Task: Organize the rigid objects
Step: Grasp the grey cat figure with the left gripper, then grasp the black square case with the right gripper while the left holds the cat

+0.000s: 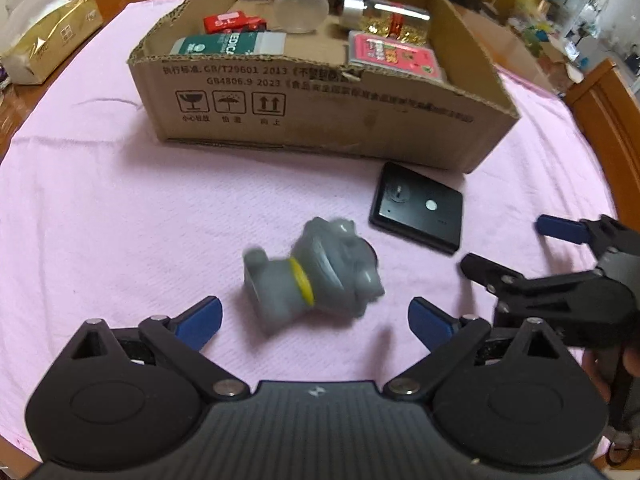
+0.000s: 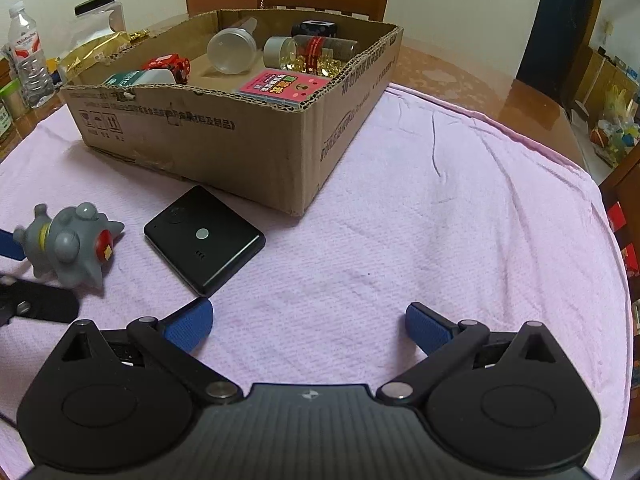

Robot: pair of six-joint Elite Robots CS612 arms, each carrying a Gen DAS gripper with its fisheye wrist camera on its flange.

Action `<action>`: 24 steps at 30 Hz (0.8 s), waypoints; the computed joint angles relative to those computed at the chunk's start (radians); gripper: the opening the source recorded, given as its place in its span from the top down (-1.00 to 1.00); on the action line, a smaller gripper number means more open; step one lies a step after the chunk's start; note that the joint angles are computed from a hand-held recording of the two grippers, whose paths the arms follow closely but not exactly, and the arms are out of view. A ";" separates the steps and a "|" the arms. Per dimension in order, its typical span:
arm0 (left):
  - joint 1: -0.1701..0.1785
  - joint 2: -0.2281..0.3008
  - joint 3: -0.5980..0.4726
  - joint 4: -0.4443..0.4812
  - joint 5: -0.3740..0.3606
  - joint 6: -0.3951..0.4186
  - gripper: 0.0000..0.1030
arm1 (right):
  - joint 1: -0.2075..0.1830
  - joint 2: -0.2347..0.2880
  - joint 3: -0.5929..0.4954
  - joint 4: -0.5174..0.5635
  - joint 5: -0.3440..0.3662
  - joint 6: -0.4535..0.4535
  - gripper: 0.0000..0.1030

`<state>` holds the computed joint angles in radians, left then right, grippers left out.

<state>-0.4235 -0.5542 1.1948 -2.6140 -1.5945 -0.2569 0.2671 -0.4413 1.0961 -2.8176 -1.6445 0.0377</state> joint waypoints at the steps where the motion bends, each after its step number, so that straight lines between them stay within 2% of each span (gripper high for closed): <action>1: -0.006 0.004 -0.010 0.017 0.025 0.013 -0.78 | 0.000 -0.001 0.004 -0.008 0.002 -0.004 -1.00; 3: -0.013 0.007 -0.013 0.012 0.057 0.027 -0.60 | -0.002 -0.003 0.012 -0.021 0.009 -0.014 -1.00; 4: -0.016 0.009 -0.016 0.014 0.065 0.028 -0.57 | -0.003 -0.004 0.016 -0.028 0.012 -0.019 -1.00; 11: -0.007 0.017 -0.035 0.014 0.035 -0.058 -0.55 | -0.005 -0.006 0.026 -0.050 0.021 -0.033 -1.00; 15: 0.002 0.017 -0.037 0.008 0.009 -0.061 -0.49 | -0.005 -0.007 0.023 -0.037 0.024 -0.038 -1.00; 24: 0.023 0.008 -0.027 -0.002 0.017 0.059 -0.48 | 0.001 -0.020 0.020 0.035 0.055 -0.066 -1.00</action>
